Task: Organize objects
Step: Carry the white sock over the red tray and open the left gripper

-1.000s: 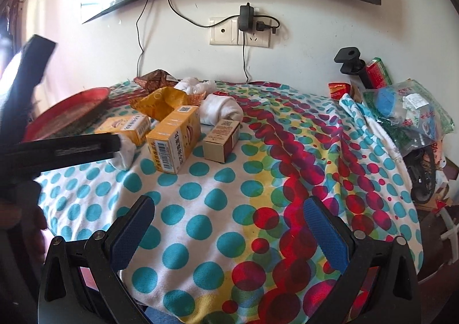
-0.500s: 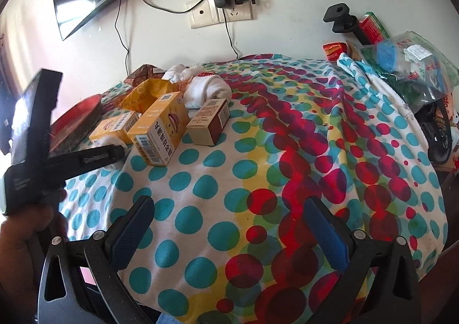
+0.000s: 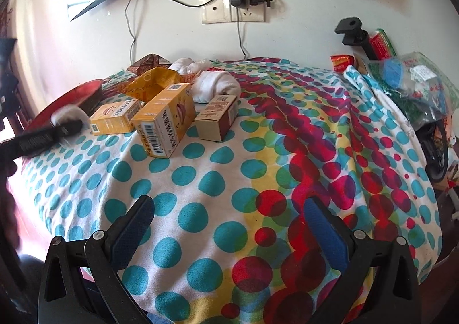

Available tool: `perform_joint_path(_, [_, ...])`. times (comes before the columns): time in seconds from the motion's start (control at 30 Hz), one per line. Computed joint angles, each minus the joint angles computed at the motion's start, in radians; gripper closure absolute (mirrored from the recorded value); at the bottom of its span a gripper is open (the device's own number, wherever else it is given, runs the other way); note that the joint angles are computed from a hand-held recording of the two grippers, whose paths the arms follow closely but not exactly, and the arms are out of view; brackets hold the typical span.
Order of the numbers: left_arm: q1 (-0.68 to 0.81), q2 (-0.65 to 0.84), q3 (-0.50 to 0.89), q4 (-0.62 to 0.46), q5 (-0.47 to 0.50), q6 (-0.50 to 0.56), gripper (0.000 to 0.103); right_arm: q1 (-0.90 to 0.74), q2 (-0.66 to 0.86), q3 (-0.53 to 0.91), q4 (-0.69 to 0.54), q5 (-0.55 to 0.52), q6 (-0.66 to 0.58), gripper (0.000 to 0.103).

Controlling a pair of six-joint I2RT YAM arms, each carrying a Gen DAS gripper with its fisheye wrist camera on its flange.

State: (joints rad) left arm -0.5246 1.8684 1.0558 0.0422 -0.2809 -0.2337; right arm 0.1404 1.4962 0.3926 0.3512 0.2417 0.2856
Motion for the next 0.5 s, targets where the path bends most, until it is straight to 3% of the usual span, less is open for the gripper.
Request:
perform_joint_path(0.2, [0.219,-0.045,0.04,-0.042,0.034,0.056,0.071,0.057,0.019,0.007,0.004,0.053,-0.026,0.0])
perform_joint_path(0.37, [0.423,0.078,0.21,-0.138,0.068,0.109,0.071,0.093,0.039,0.012,0.02,0.084,-0.058,0.0])
perform_joint_path(0.5, [0.502,0.185,0.339,-0.212,0.073,0.126,0.071,0.121,0.057,0.008,0.045,0.12,-0.084,0.0])
